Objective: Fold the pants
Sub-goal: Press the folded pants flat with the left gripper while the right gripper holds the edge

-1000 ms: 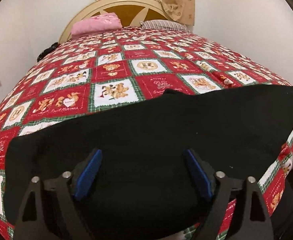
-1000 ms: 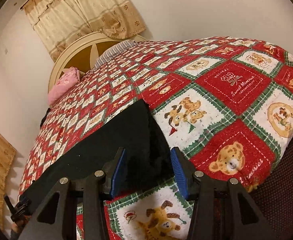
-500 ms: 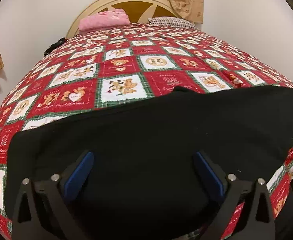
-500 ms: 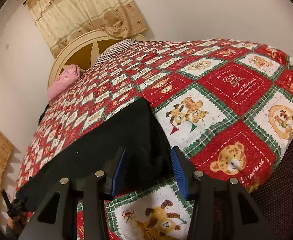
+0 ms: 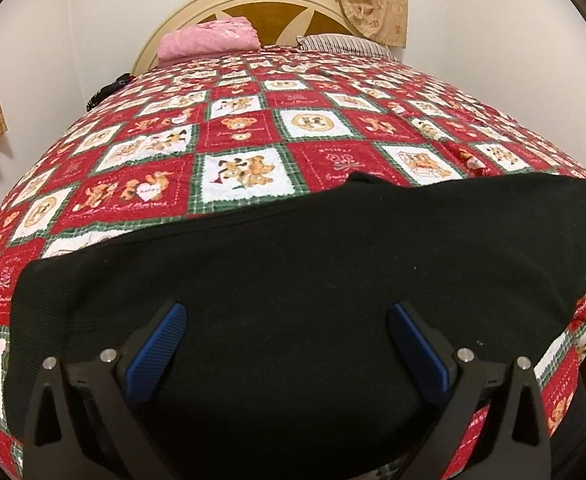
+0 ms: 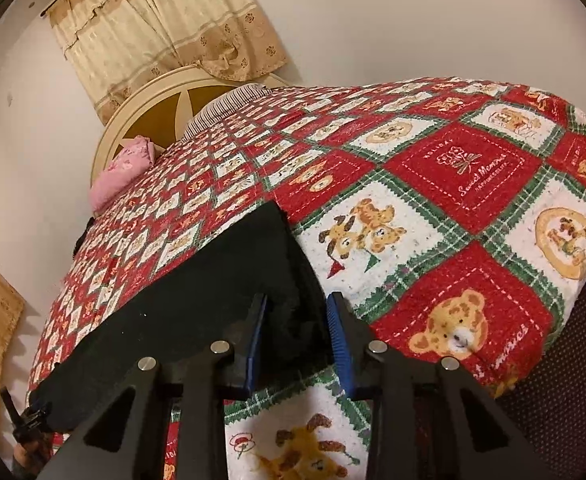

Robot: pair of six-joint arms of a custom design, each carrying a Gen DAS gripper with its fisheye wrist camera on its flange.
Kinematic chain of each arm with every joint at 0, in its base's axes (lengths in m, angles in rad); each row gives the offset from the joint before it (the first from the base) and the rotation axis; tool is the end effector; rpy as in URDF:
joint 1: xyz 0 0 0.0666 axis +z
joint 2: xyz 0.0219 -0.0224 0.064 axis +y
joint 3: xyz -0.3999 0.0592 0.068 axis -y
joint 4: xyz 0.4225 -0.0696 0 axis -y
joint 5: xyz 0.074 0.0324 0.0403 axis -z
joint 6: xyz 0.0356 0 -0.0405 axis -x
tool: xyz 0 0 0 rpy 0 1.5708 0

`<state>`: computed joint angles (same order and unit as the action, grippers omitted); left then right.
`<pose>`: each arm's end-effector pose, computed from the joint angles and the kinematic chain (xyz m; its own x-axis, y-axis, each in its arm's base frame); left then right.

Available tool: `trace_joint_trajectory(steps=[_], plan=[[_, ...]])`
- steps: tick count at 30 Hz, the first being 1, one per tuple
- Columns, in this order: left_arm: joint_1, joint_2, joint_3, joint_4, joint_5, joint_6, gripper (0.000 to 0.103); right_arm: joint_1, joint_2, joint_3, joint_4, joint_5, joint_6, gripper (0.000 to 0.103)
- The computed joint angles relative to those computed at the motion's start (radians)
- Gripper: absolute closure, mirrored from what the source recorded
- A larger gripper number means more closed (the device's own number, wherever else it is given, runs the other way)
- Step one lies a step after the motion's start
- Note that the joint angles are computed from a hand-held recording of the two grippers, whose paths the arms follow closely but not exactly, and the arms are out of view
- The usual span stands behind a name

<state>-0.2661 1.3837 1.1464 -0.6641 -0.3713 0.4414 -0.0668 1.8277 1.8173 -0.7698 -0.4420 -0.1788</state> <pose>0.4773 -0.1171 0.3527 -0.6960 -0.2229 -0.6826 -0.2981 0.9545 -0.0078 0.6865 -0.0311 0.4209 -0.7339 0.2102 -0.6459 -0.1143 0.8991 0.4225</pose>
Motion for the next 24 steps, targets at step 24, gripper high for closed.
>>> trace_joint_trajectory(steps=[24], plan=[[0.002, 0.004, 0.004, -0.004, 0.008, 0.002, 0.0, -0.022, -0.016, -0.032, 0.029, -0.107, -0.035, 0.088]])
